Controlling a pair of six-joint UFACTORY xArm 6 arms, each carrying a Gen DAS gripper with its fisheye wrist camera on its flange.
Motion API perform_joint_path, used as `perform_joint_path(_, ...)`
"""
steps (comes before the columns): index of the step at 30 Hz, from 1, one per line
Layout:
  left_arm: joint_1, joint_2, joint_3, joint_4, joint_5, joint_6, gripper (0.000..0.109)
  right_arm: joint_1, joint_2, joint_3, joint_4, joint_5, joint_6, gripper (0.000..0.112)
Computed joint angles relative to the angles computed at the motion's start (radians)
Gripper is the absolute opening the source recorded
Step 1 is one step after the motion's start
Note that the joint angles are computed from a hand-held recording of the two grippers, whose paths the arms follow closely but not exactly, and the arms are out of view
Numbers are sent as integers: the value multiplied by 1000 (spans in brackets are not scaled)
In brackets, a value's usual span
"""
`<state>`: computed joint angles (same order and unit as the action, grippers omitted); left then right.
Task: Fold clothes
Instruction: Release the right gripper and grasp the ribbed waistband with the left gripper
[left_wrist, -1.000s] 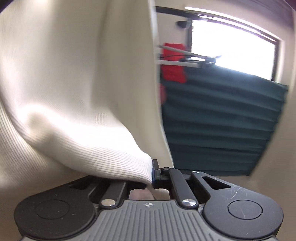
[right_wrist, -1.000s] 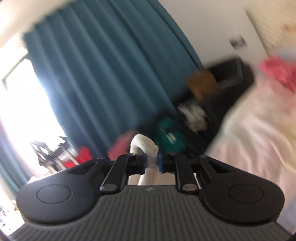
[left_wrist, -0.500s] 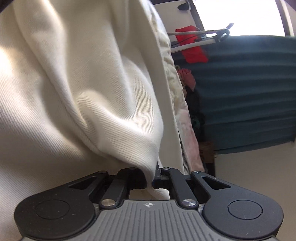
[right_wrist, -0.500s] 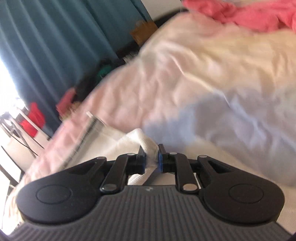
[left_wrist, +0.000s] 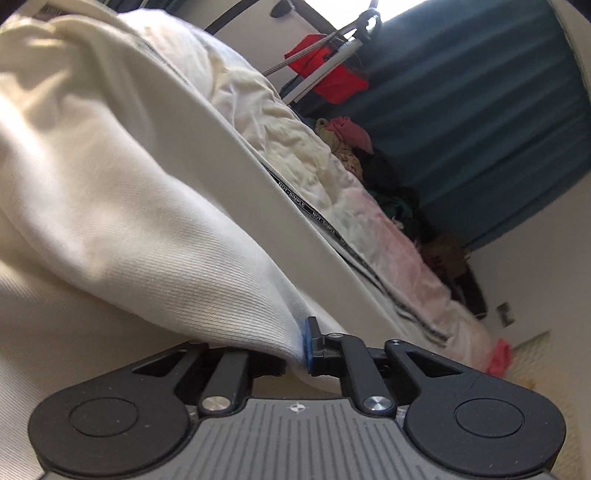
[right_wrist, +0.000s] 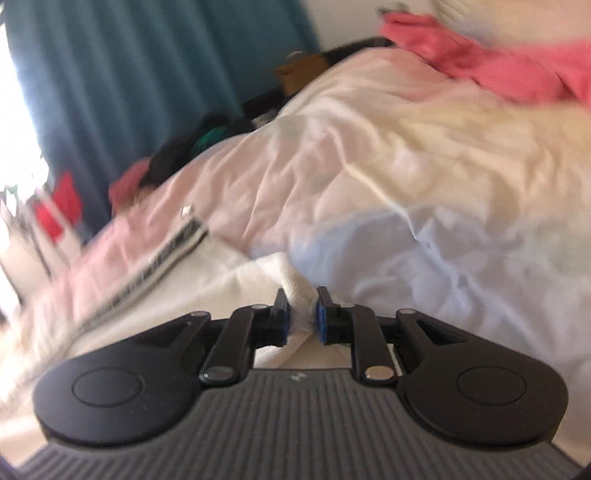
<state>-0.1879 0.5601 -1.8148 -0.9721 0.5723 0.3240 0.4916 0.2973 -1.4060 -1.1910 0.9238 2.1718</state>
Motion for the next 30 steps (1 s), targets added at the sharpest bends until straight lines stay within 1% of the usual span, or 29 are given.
perform_joint_path(1,10,-16,13,27,-1,5,22,6,4,-11,14,11,-42,24)
perform_joint_path(2,11,-43,40,57,-13,11,37,13,5,-25,39,22,-75,26)
perform_joint_path(3,3,-79,82,95,-39,17,49,20,3,-37,57,35,-93,27)
perform_joint_path(4,-7,-105,112,142,-67,18,52,28,1,-50,74,48,-111,38)
perform_joint_path(5,-17,-142,154,185,-99,25,57,36,-1,-63,89,61,-125,63)
perform_joint_path(6,-26,-200,224,213,-135,43,66,49,-8,-66,83,69,-122,75)
perform_joint_path(7,-34,-242,275,232,-166,56,71,65,-14,-66,60,69,-117,90)
perform_joint_path(8,-43,-265,308,233,-193,70,79,84,-24,-66,38,64,-129,89)
perform_joint_path(9,-49,-295,350,230,-216,84,83,102,-33,-68,18,59,-144,89)
perform_joint_path(11,-55,-385,461,236,-248,99,85,148,-45,-79,-7,71,-180,89)
perform_joint_path(12,-55,-445,529,243,-262,97,88,170,-54,-81,-11,79,-187,89)
perform_joint_path(15,-38,-540,631,303,-271,-1,94,232,-74,-98,0,110,-206,89)
perform_joint_path(16,-26,-567,655,327,-263,-48,94,248,-76,-110,9,122,-217,89)
perform_joint_path(18,11,-600,679,394,-235,-185,94,277,-84,-122,25,139,-231,89)
perform_joint_path(21,70,-635,694,483,-181,-378,94,301,-102,-107,37,151,-216,89)
perform_joint_path(25,133,-687,728,522,-139,-491,94,309,-134,-67,70,175,-176,89)
perform_joint_path(28,180,-698,709,507,-92,-556,94,299,-155,-40,122,223,-105,89)
perform_joint_path(30,222,-695,680,550,-52,-648,94,287,-190,11,147,212,-35,89)
